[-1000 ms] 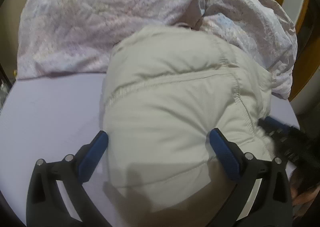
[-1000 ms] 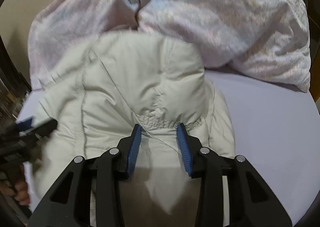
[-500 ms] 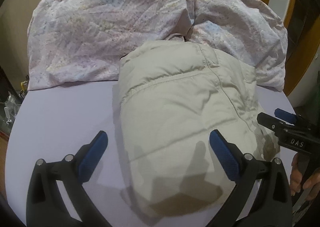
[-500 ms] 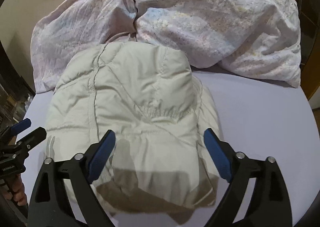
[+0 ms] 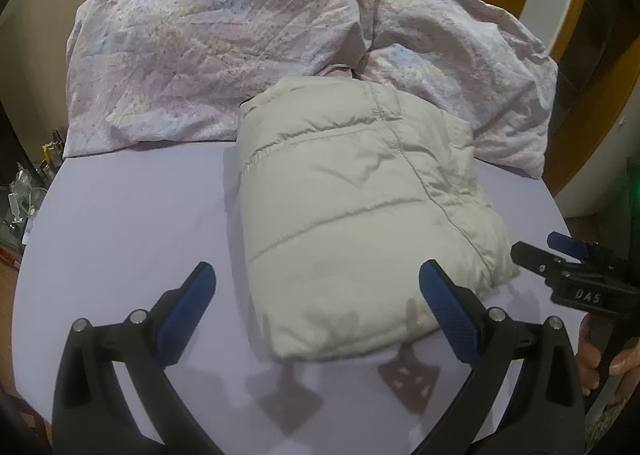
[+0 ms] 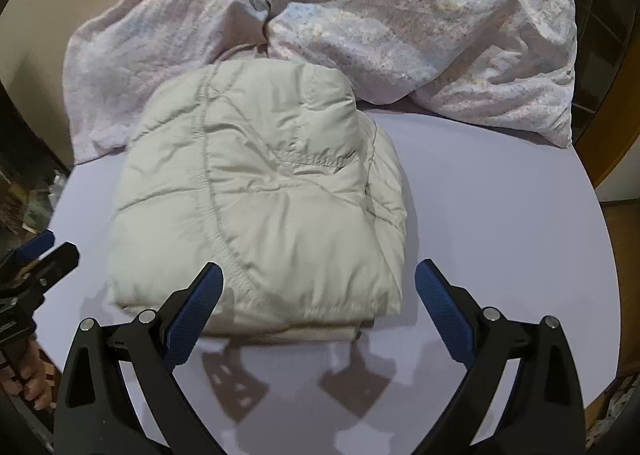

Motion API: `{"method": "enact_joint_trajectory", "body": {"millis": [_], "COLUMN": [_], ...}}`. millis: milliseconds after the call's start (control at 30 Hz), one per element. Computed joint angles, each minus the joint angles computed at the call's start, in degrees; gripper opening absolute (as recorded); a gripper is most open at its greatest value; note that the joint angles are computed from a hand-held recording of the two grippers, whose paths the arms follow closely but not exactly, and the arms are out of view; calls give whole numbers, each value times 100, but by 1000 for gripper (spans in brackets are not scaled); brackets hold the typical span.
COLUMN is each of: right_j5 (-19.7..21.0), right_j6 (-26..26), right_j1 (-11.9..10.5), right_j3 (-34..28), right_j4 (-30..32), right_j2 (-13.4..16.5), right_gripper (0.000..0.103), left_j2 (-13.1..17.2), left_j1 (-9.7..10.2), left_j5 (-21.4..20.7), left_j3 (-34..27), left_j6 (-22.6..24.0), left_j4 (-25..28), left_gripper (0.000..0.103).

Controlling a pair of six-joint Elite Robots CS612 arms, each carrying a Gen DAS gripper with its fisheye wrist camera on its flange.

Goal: Fold large clothes

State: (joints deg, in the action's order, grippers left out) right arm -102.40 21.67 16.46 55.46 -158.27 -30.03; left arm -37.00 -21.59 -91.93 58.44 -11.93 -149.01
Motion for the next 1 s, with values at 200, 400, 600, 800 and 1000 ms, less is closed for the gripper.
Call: {"method": "enact_joint_trajectory", "body": {"millis": [200,400,600,800,1000], "right_j5": [318,624,758,839,927], "right_j6": [-72,-168,-220,-125,-19], "right_j1": [27,89,150,166,155], "right_j3": [532,960,1234,1577,1842], "right_j4": [-84,-71,7,-104,-214], "right_j2": [-352,-614,-778,-963,-1109], "right_gripper": [99,98,98,98,98], "left_j2": [-379,-768,-994,-1157,-1265], "left_j1": [-17,-79,-133,-182,-206], "left_j5": [-94,-111,-122,-204,-402], "left_j3": [483,1027,1355,1608,1781], "left_j6": [-22,-54,-202,-261,-316], "left_j4": [26,-179,-241,-224,-271], "left_gripper": [101,101,101,101,101]}}
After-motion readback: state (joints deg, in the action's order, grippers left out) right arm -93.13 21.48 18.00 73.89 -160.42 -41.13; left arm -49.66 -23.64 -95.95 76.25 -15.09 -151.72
